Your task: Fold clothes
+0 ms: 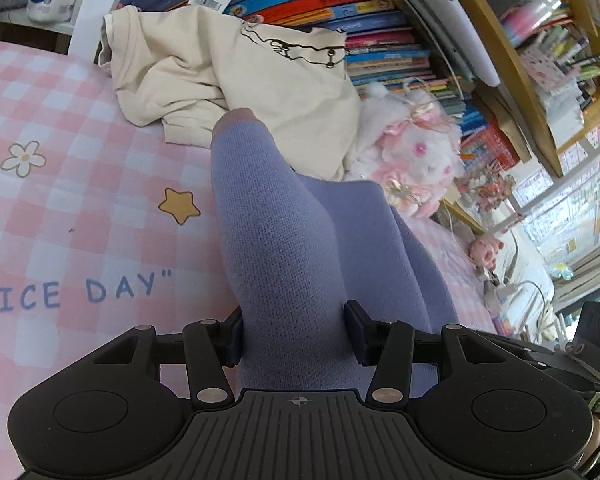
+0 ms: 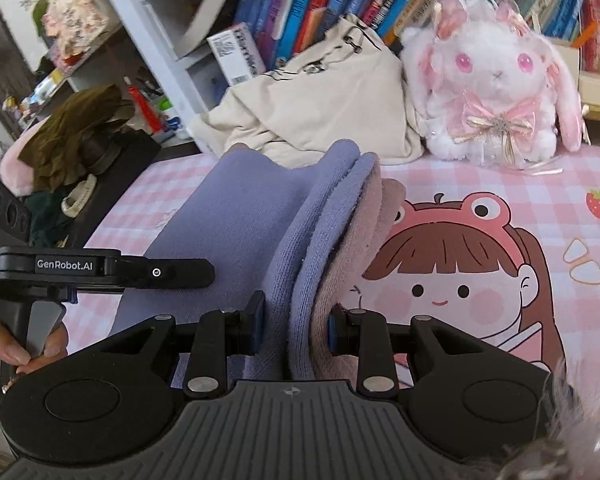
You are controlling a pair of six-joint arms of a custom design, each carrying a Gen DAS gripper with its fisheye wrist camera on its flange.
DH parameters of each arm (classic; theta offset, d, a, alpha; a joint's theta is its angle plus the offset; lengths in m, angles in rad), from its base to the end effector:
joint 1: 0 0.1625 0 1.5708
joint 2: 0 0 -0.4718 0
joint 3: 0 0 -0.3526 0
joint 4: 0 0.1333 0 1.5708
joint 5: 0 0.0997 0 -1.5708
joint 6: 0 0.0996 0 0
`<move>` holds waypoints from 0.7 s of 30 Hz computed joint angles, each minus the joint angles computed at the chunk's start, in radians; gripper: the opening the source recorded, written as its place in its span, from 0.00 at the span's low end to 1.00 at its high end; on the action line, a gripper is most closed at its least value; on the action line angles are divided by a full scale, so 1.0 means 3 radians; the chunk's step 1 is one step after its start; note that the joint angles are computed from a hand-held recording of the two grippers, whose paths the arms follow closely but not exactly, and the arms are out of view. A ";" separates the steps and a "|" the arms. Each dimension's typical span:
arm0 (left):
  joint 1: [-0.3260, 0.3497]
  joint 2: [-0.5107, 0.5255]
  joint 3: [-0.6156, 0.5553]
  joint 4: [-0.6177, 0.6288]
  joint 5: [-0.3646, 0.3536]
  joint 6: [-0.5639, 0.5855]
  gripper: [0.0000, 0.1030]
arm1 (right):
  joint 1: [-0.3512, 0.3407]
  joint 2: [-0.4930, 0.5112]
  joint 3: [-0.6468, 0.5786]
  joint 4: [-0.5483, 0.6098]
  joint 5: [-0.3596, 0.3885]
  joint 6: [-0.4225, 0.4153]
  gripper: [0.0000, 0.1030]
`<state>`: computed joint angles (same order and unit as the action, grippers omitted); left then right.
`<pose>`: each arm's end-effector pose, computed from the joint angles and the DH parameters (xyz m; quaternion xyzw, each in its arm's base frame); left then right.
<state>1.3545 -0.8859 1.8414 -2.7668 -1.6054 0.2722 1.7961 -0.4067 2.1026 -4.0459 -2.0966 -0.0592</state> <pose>-0.0068 -0.6359 0.1670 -0.2421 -0.9627 0.1204 0.0138 0.1975 -0.4890 0.0081 0.0289 -0.8982 0.3854 0.2092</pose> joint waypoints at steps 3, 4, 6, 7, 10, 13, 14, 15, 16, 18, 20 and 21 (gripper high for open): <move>0.0034 0.0081 -0.0062 -0.0032 -0.0024 -0.0075 0.46 | -0.0074 -0.0013 -0.0038 0.0081 0.0039 0.0058 0.27; 0.0045 0.0104 -0.0083 -0.0034 -0.0020 -0.0091 0.46 | -0.0101 -0.0015 -0.0053 0.0107 0.0055 0.0075 0.27; 0.0072 0.0143 -0.0125 -0.0051 -0.0046 -0.0110 0.46 | -0.0163 -0.0002 -0.0070 0.0063 0.0123 0.0078 0.27; 0.0089 0.0163 -0.0158 -0.0046 -0.0068 -0.0138 0.46 | -0.0192 -0.0004 -0.0077 0.0053 0.0161 0.0099 0.27; 0.0131 0.0227 -0.0278 0.0007 -0.0112 -0.0245 0.47 | -0.0267 -0.0030 -0.0117 0.0095 0.0267 0.0188 0.27; 0.0148 0.0295 -0.0384 0.0034 -0.0102 -0.0338 0.47 | -0.0311 -0.0026 -0.0201 0.0154 0.0278 0.0206 0.27; 0.0143 0.0315 -0.0412 0.0034 -0.0091 -0.0349 0.47 | -0.0320 -0.0019 -0.0227 0.0154 0.0274 0.0213 0.27; 0.0133 0.0337 -0.0441 0.0036 -0.0077 -0.0355 0.47 | -0.0327 -0.0012 -0.0250 0.0148 0.0269 0.0230 0.28; 0.0122 0.0352 -0.0464 0.0039 -0.0056 -0.0351 0.47 | -0.0334 -0.0006 -0.0273 0.0141 0.0264 0.0248 0.28; 0.0099 0.0377 -0.0497 0.0039 -0.0012 -0.0317 0.47 | -0.0332 0.0001 -0.0324 0.0168 0.0226 0.0251 0.28; 0.0093 0.0401 -0.0528 0.0041 0.0008 -0.0298 0.48 | -0.0326 0.0010 -0.0378 0.0199 0.0182 0.0236 0.28; 0.0093 0.0408 -0.0540 0.0041 0.0016 -0.0298 0.48 | -0.0319 0.0017 -0.0393 0.0203 0.0158 0.0231 0.28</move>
